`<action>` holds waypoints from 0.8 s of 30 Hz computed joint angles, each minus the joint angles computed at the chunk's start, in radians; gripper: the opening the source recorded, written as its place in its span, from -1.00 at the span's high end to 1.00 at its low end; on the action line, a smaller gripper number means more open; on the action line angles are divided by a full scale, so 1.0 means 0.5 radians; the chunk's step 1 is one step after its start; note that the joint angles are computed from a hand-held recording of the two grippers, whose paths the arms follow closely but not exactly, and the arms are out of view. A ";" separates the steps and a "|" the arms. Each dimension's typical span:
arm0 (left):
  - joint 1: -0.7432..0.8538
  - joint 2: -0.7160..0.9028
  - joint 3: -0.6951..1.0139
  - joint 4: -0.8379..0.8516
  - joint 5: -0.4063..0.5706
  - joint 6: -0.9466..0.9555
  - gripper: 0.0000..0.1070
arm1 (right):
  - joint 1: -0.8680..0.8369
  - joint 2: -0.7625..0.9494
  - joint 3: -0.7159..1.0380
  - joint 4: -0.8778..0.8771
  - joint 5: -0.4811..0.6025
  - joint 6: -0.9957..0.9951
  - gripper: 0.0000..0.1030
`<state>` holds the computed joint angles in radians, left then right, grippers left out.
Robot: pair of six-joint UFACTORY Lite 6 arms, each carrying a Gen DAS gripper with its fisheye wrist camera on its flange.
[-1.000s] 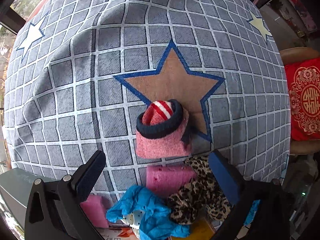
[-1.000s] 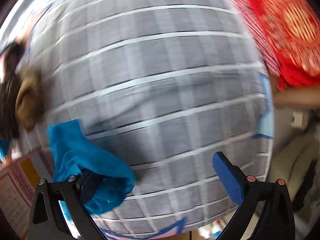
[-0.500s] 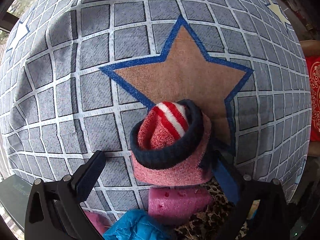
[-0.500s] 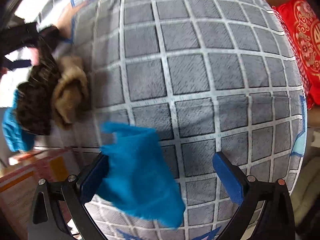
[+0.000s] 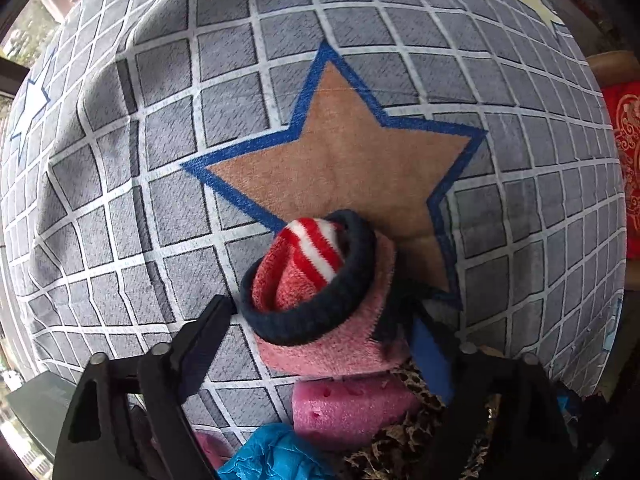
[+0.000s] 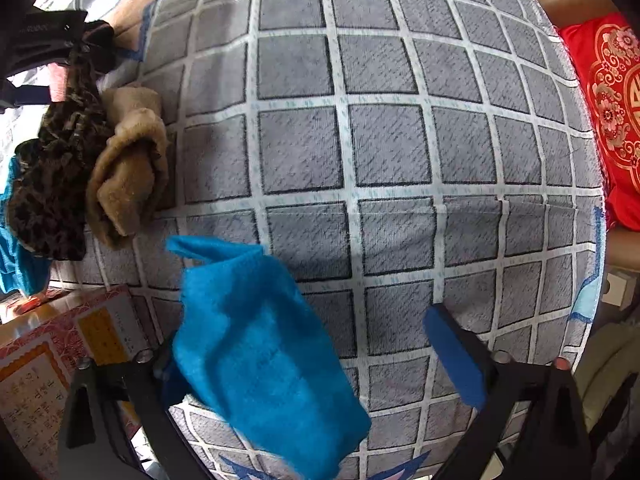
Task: Organize soft objects
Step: 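Grasp the pink striped knit hat with left tool while right grasps blue plastic bag, then carry the knit hat and blue bag with both tools over the white box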
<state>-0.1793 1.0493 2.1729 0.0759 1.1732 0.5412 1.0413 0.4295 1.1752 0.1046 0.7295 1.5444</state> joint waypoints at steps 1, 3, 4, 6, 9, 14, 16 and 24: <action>-0.009 -0.060 -0.072 -0.017 -0.040 0.031 -0.16 | 0.018 -0.006 0.034 -0.064 0.040 0.031 -0.41; -0.042 -0.127 -0.144 -0.006 -0.059 0.083 0.36 | -0.015 -0.046 0.092 -0.163 0.128 -0.014 0.22; -0.053 -0.148 -0.163 0.000 -0.059 0.103 0.41 | -0.019 -0.083 0.067 -0.181 0.107 -0.042 0.30; -0.031 -0.159 -0.117 -0.043 -0.008 0.149 0.48 | -0.025 -0.122 0.042 -0.189 0.085 -0.070 0.37; -0.012 -0.273 -0.150 -0.140 0.033 0.153 0.48 | 0.010 -0.297 -0.059 -0.303 0.013 0.112 0.38; 0.065 -0.453 -0.156 -0.266 0.127 0.248 0.48 | 0.017 -0.521 -0.029 -0.519 0.128 0.351 0.38; 0.104 -0.540 -0.165 -0.316 0.161 0.293 0.48 | -0.007 -0.549 0.050 -0.572 0.200 0.365 0.38; 0.501 -0.932 -0.472 -0.519 0.216 0.717 0.48 | 0.088 -0.360 0.700 -0.744 0.566 0.409 0.38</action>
<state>0.0712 0.5833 1.9370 -0.1834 1.2811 0.8996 1.0854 0.2496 1.5251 -0.2675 1.0127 1.7491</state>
